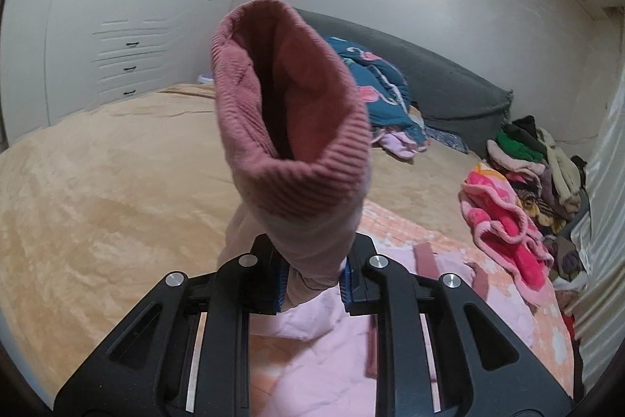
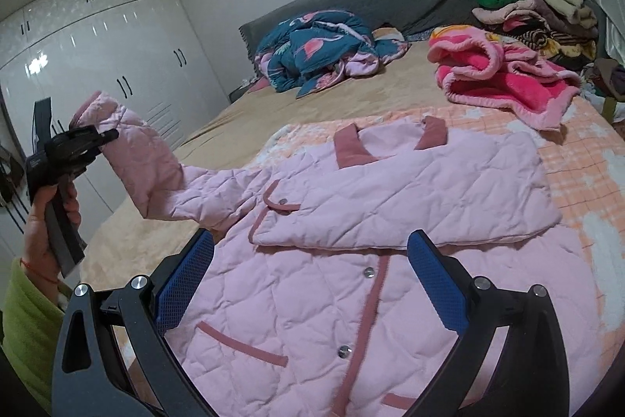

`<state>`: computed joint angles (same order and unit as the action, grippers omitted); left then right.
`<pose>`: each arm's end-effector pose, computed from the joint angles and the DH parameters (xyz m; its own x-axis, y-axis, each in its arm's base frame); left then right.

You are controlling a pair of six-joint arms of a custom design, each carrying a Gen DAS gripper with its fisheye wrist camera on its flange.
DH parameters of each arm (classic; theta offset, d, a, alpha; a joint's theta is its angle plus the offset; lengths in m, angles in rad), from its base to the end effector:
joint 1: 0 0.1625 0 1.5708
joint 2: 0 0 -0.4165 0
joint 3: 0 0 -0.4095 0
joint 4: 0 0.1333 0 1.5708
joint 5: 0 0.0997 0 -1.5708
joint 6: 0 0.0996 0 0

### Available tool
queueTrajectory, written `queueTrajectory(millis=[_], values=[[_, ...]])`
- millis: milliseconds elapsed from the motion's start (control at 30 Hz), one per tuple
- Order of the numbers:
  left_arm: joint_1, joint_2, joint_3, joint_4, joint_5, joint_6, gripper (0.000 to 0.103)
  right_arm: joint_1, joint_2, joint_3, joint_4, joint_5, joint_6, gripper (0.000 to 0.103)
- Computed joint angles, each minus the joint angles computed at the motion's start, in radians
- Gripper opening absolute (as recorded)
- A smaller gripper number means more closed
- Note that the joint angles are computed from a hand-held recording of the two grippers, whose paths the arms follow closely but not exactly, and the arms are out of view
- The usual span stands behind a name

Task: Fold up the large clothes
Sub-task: 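Lift the sleeve up with the left tool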

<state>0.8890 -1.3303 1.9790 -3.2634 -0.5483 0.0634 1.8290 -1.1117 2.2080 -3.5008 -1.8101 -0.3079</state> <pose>-0.1585 -0.5417 0.3797 -0.8478 -0.2190 -0.4830 0.3713 0.4051 -0.8354 0.2364 -0.4654 0.1804 -0.8858 -0.2716 0.3762 -0.4618 0.5955 -0.6573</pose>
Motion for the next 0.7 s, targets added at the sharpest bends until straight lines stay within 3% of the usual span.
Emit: queueTrajectory(millis=[333,700], values=[[-0.061,0.061,-0.010,-0.011,0.001,0.040,0.012,-0.046,-0.090,0.070,-0.028,0.022,0.022,0.099],[-0.102,0.129,-0.020,-0.008,-0.052,0.066,0.012,-0.079,-0.143,0.115,-0.058,0.034,0.037,0.099]])
